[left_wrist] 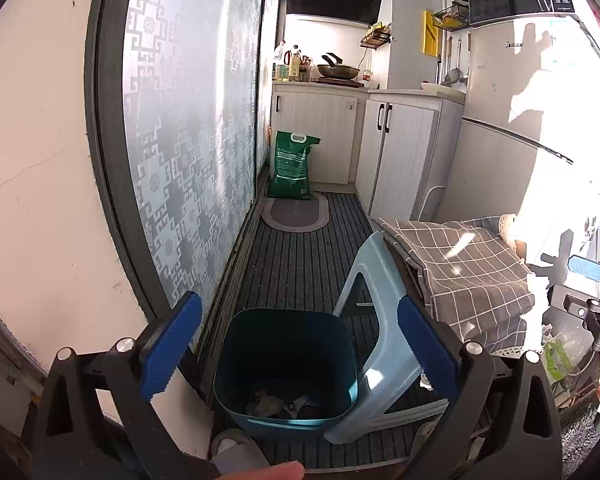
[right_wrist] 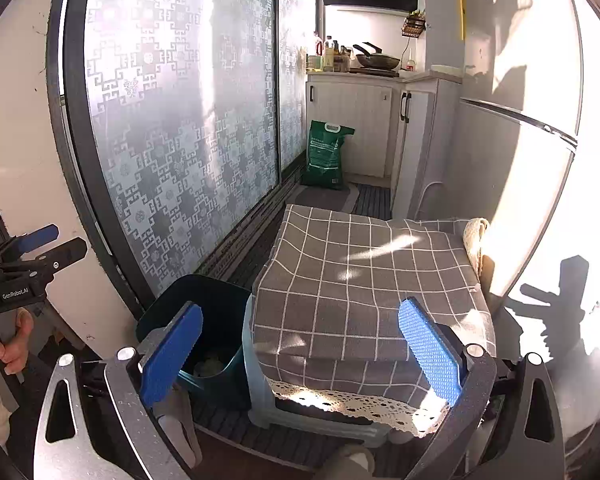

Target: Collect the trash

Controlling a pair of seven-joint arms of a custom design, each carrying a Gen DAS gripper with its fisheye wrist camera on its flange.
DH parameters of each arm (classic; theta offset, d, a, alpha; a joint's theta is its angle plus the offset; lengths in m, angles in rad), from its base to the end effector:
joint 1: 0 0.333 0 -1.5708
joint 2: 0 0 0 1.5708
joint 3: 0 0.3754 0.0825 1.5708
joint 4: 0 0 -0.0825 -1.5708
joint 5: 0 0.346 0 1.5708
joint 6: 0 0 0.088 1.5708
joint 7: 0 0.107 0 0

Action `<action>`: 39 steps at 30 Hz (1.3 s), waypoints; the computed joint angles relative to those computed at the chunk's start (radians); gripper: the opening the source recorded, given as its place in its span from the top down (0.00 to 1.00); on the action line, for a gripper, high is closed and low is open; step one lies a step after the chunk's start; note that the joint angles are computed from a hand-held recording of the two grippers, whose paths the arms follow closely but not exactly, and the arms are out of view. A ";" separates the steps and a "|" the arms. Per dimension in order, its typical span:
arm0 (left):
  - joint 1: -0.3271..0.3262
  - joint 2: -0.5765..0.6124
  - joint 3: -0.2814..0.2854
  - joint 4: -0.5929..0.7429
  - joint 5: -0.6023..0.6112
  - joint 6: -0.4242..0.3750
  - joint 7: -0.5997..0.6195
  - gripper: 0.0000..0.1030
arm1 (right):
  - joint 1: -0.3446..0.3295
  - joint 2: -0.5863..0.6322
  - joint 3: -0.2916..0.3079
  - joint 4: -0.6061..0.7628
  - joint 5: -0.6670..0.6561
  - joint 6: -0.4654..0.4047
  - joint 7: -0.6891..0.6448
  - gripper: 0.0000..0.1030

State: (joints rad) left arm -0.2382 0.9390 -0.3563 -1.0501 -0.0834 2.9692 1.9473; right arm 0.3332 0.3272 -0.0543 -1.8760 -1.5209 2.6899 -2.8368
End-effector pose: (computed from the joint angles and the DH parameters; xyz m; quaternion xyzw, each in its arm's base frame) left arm 0.7690 -0.3292 0.4555 -0.4055 0.7668 -0.4503 0.2119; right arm 0.6015 0.2099 0.4454 -0.5227 0.7053 -0.3793 0.2923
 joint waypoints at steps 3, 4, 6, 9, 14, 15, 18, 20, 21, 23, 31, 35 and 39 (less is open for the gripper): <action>-0.006 -0.018 0.020 -0.037 0.007 0.020 -0.015 0.03 | 0.002 -0.020 0.001 -0.030 -0.045 0.001 0.045 0.03; -0.005 -0.021 0.018 -0.046 0.010 0.025 -0.014 0.03 | -0.002 -0.022 0.005 -0.034 -0.054 0.006 0.052 0.03; -0.010 -0.020 0.027 -0.046 0.016 0.023 -0.024 0.03 | -0.010 -0.023 0.012 -0.035 -0.060 0.014 0.052 0.03; -0.008 -0.020 0.022 -0.049 0.022 0.016 -0.026 0.03 | -0.016 -0.019 0.019 -0.029 -0.064 0.026 0.044 0.03; -0.011 -0.025 0.029 -0.059 0.026 0.024 -0.043 0.03 | -0.015 -0.006 0.020 -0.014 -0.052 0.044 0.009 0.03; -0.009 -0.026 0.028 -0.061 0.026 0.026 -0.045 0.03 | -0.015 -0.005 0.020 -0.013 -0.052 0.046 0.006 0.03; -0.006 -0.028 0.026 -0.064 0.028 0.026 -0.050 0.03 | -0.012 -0.002 0.018 -0.009 -0.053 0.051 0.003 0.03; -0.005 -0.029 0.025 -0.066 0.030 0.026 -0.053 0.03 | -0.010 -0.001 0.017 -0.007 -0.052 0.050 0.001 0.03; -0.003 -0.029 0.023 -0.065 0.031 0.025 -0.051 0.03 | -0.009 -0.001 0.017 -0.007 -0.052 0.050 0.001 0.03; -0.002 -0.029 0.021 -0.066 0.032 0.024 -0.050 0.03 | -0.008 -0.001 0.016 -0.007 -0.053 0.052 0.002 0.03; -0.003 -0.033 0.024 -0.070 0.031 0.018 -0.058 0.03 | -0.006 0.001 0.014 -0.004 -0.050 0.055 0.001 0.03; -0.004 -0.033 0.026 -0.068 0.032 0.016 -0.060 0.03 | -0.006 0.000 0.013 -0.005 -0.048 0.055 -0.003 0.03; -0.005 -0.033 0.027 -0.069 0.032 0.016 -0.062 0.03 | -0.006 0.000 0.013 -0.005 -0.049 0.055 -0.001 0.03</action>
State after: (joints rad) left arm -0.2433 0.9059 -0.3294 -1.1187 -0.0510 2.9851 1.8849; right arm 0.3271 0.3276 -0.0413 -1.8806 -1.5698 2.7452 -2.8377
